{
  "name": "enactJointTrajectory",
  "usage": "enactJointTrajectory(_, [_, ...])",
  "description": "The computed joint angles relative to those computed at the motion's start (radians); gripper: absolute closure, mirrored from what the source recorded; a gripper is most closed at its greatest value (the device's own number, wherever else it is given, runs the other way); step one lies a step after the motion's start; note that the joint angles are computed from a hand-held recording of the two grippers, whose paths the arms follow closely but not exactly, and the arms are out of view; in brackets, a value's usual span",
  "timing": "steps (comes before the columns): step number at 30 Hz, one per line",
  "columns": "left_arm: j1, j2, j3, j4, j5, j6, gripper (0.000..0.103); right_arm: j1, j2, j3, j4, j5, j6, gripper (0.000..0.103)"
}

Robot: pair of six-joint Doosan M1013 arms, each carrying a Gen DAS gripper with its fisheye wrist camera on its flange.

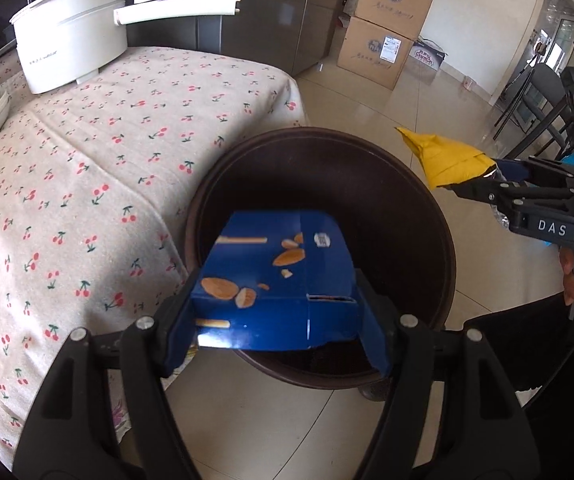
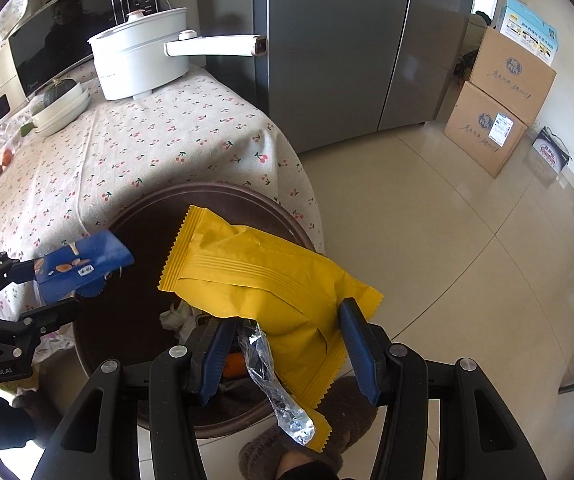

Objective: Collect trash
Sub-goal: 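Carry wrapper and blue box over the brown bin and open both tools to drop them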

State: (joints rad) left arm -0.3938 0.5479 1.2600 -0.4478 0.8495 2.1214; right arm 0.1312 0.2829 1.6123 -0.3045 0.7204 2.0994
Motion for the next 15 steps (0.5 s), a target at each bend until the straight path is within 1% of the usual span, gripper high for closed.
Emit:
enactJointTrajectory(1, [0.001,0.001,-0.002,-0.007,0.001,0.005,0.029,0.0,0.001,-0.001,-0.001,0.001,0.001,0.048])
enactJointTrajectory(3, [0.003,-0.003,0.001,-0.008,-0.01,-0.01,0.017,0.0,0.001,-0.002,-0.003,0.004,0.002,0.048])
enactJointTrajectory(5, [0.007,-0.007,0.0,0.003,-0.011,-0.03,0.009,0.001,0.003,-0.004,-0.004,0.005,0.002,0.048])
enactJointTrajectory(10, [0.024,-0.022,0.001,0.051,-0.023,-0.109,0.005,0.007,0.012,-0.015,-0.006,0.016,-0.001,0.048])
enactJointTrajectory(15, [0.04,-0.037,0.017,0.169,-0.05,-0.229,0.003,0.019,0.024,-0.031,-0.015,0.029,-0.008,0.047])
